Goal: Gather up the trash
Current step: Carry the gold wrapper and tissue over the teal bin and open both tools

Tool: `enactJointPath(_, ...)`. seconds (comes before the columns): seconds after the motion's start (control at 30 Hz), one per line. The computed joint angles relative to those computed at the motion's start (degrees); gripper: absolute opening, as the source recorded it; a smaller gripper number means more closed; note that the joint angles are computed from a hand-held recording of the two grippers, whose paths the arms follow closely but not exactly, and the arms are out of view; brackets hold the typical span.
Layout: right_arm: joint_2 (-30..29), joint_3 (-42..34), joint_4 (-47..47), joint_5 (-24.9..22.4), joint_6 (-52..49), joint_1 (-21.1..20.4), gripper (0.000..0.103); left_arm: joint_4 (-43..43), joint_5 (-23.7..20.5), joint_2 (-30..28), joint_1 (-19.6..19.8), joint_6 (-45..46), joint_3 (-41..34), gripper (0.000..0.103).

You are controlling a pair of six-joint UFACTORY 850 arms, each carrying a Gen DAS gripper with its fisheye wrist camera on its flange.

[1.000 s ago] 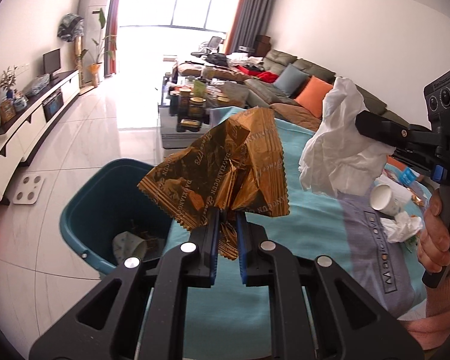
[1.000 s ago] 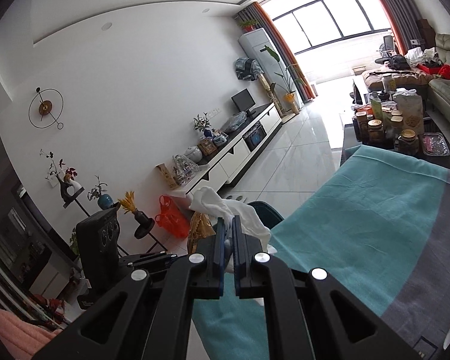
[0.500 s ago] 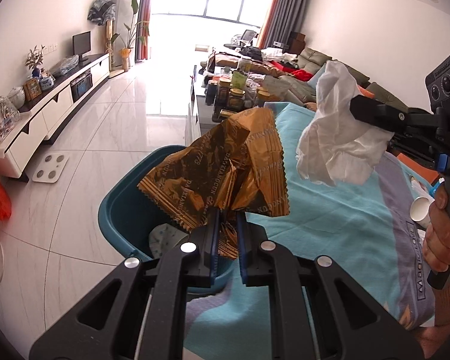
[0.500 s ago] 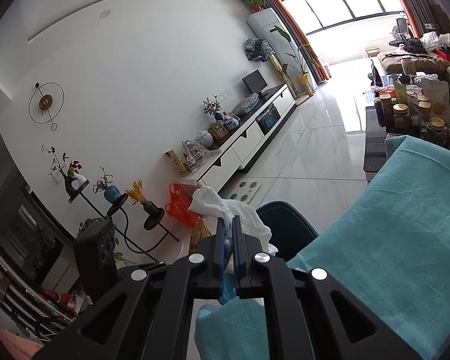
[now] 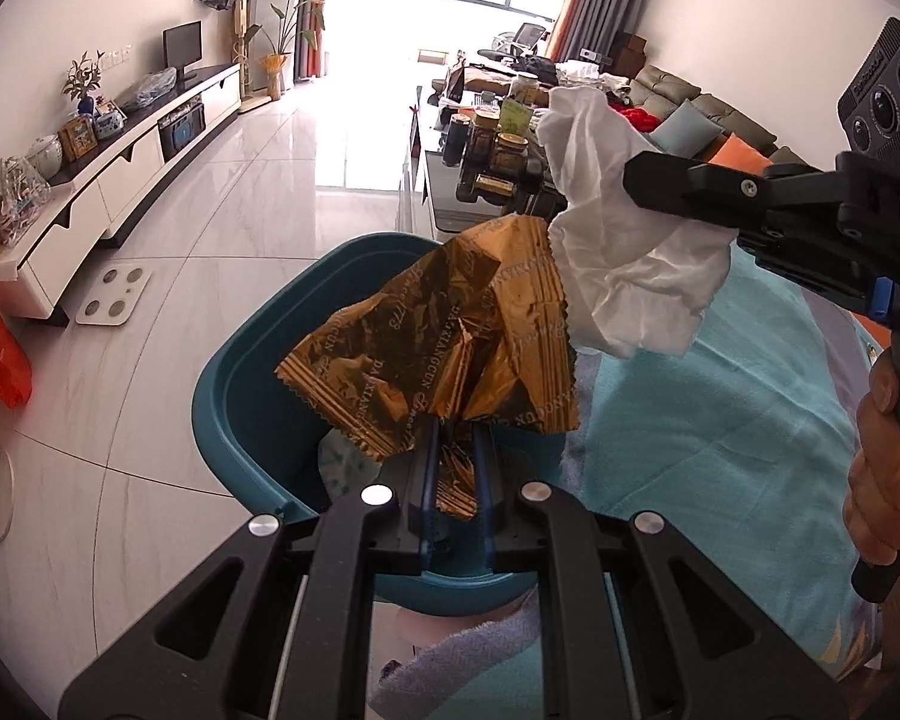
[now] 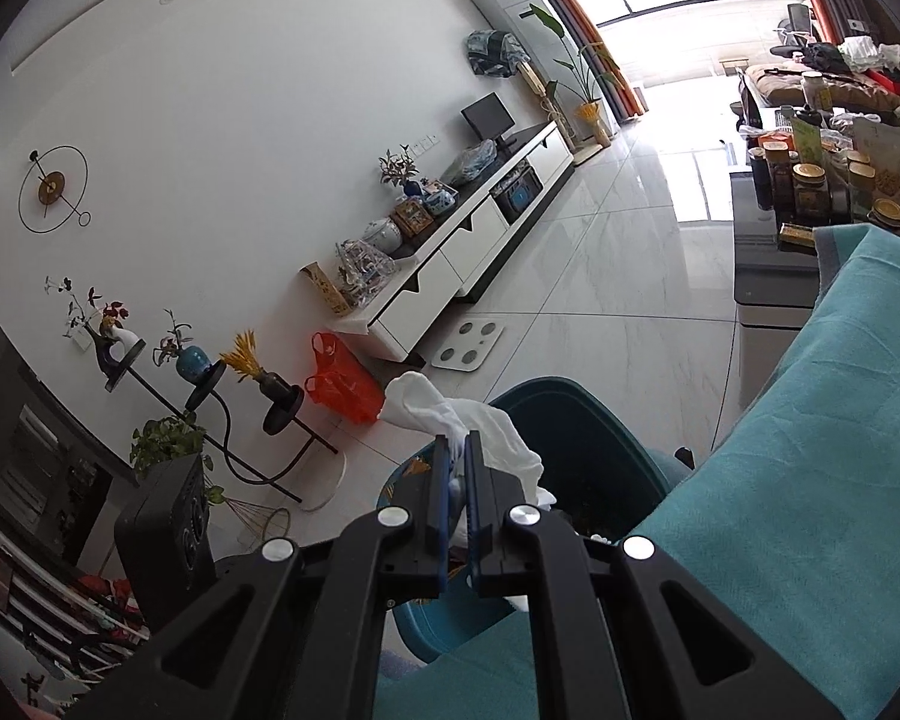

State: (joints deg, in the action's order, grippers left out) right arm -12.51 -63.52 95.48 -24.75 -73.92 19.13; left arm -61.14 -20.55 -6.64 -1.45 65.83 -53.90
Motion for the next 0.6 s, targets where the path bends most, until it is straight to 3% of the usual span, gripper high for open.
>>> enactJointPath(0.23,-3.77,-3.4,-5.63,1.24,7.01,0.56,0.006,6.47,0.06,-3.53,-0.73,-7.81,-2.34,0.012)
enactJointPath(0.5,-6.21,-6.22,-19.19,3.25,20.61,1.72,0.01,11.31,-0.03,-6.69,-1.57,-14.86,-4.84,0.013)
enactJointPath(0.6,-6.36,-6.25,-23.57,4.21,25.14,1.95,0.015,12.38,-0.04,-7.54,-1.6,-16.33,-5.67,0.021)
